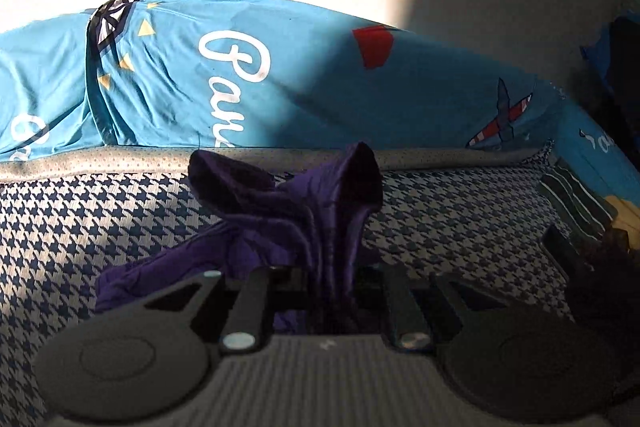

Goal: Fold clothes

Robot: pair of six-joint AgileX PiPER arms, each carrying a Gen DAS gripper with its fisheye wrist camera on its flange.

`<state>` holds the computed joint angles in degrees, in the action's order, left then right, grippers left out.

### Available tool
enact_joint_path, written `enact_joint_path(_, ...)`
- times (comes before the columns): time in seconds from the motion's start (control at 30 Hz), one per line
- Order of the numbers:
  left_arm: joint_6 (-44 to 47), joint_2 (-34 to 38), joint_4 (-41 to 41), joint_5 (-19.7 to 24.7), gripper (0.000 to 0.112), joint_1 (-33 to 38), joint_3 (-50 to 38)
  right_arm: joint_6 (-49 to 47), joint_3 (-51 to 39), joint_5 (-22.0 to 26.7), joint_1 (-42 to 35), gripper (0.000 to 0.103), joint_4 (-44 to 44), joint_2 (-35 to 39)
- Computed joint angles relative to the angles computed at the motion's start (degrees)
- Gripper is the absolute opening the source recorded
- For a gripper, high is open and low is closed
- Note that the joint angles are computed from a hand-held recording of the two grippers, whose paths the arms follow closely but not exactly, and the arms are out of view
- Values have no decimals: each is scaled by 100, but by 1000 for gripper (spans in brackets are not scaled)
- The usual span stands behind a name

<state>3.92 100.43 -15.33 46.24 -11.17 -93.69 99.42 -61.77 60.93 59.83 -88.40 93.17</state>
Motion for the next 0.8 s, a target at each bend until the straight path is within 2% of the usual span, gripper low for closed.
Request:
enact_joint_path(0.07, -188, 134, 191, -47, 21, -148, -13, 115, -34, -204, -281, 8, 214, 12)
enact_joint_path(0.13, -155, 171, 132, -38, 30, -161, -21, 118, -106, -335, -492, 8, 387, 100)
enact_joint_path(0.17, -137, 190, 101, -34, 37, -166, -26, 88, -173, -408, -604, 8, 507, 178)
enact_joint_path(0.2, -87, 170, 61, -43, 49, -158, -8, 46, -250, -481, -717, 8, 638, 264)
enact_joint_path(0.3, 238, -103, -124, -137, 69, -64, 175, 384, -176, -662, -948, 8, 1045, 336)
enact_joint_path(0.4, 630, -370, -293, -121, 75, 122, 313, 759, 321, -930, -1238, 8, 1557, -73)
enact_joint_path(0.5, 929, -577, -498, -11, 81, 435, 433, 1184, 83, -1027, -1471, 25, 2370, -41)
enact_joint_path(0.53, 955, -636, -451, 6, 81, 514, 483, 1376, 100, -856, -1397, 30, 2522, -131)
enact_joint_path(0.6, 1030, -751, -373, 42, 81, 682, 586, 1655, -19, -244, -1184, 31, 2737, -156)
enact_joint_path(0.67, 1198, -860, -370, 87, 81, 886, 723, 1871, -7, 144, -1015, 31, 2656, -249)
enact_joint_path(0.8, 1582, -1065, -482, 353, 81, 1331, 966, 1894, 384, -386, -1167, 31, 2243, -867)
